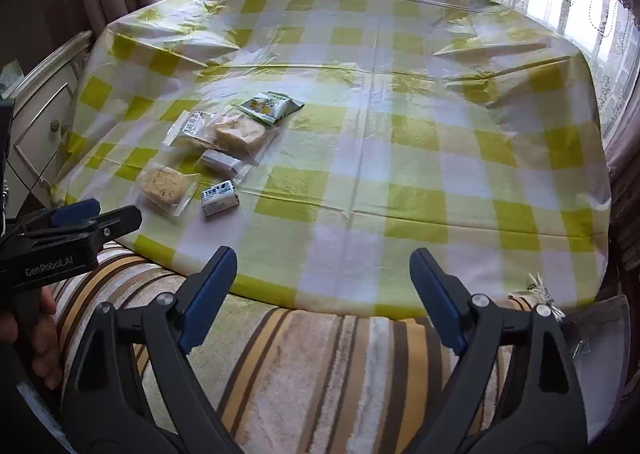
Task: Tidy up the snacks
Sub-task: 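Return both open tools to the table above the remaining snacks, then grasp the clear cookie bag with left tool while right tool grasps the small white packet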
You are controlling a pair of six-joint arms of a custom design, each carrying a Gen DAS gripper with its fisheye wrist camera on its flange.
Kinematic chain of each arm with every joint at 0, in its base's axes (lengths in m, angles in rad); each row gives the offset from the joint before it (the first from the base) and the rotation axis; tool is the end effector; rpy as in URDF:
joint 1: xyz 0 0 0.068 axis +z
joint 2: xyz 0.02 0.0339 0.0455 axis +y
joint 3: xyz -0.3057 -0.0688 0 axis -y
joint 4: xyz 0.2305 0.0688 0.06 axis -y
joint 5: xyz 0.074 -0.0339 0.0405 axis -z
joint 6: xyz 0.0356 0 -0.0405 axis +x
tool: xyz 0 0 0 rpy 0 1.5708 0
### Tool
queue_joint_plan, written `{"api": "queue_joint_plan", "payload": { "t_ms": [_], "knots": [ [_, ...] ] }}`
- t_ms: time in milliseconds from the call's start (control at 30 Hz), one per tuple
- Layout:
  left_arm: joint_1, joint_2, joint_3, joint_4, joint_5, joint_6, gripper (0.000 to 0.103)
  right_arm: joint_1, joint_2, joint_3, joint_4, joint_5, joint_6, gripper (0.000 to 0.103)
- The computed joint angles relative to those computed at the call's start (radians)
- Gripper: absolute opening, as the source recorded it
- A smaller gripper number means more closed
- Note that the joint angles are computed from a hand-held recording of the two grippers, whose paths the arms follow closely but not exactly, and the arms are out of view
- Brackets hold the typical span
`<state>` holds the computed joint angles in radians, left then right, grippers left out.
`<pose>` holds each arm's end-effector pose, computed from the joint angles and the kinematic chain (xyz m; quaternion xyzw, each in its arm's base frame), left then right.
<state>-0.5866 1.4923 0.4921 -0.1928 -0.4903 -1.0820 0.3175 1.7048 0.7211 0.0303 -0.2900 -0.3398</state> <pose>0.1841 -0.1022 0.1587 -0.2778 0.9126 0.0252 0.2990 0.2828 0.1037 0.1696 -0.3458 0.8781 0.1343 0.3021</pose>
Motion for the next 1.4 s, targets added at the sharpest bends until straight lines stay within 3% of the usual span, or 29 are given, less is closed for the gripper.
{"api": "queue_joint_plan", "payload": {
  "t_ms": [200,367,800,1000,1233,1333,1400],
  "knots": [
    [0.147,0.112,0.058,0.043,0.070,0.196,0.084,0.065,0.039,0.022,0.018,0.036,0.014,0.089],
    [0.189,0.198,0.100,0.028,0.096,0.258,0.084,0.108,0.082,0.054,0.020,0.050,0.025,0.089],
    [0.397,0.060,-0.058,0.028,0.129,0.208,0.084,0.205,0.177,0.141,0.012,0.077,0.067,0.082],
    [0.333,-0.062,-0.098,0.104,0.109,0.195,0.084,0.222,0.223,0.183,-0.008,0.066,0.072,0.073],
    [0.383,0.063,-0.032,0.194,0.178,0.244,0.082,0.238,0.247,0.198,-0.017,0.054,0.053,0.071],
    [0.408,0.123,-0.019,0.219,0.197,0.260,0.069,0.235,0.271,0.213,-0.030,0.047,0.051,0.071],
    [0.399,0.146,-0.018,0.238,0.190,0.263,0.066,0.236,0.285,0.219,-0.033,0.049,0.051,0.068]
  ]
}}
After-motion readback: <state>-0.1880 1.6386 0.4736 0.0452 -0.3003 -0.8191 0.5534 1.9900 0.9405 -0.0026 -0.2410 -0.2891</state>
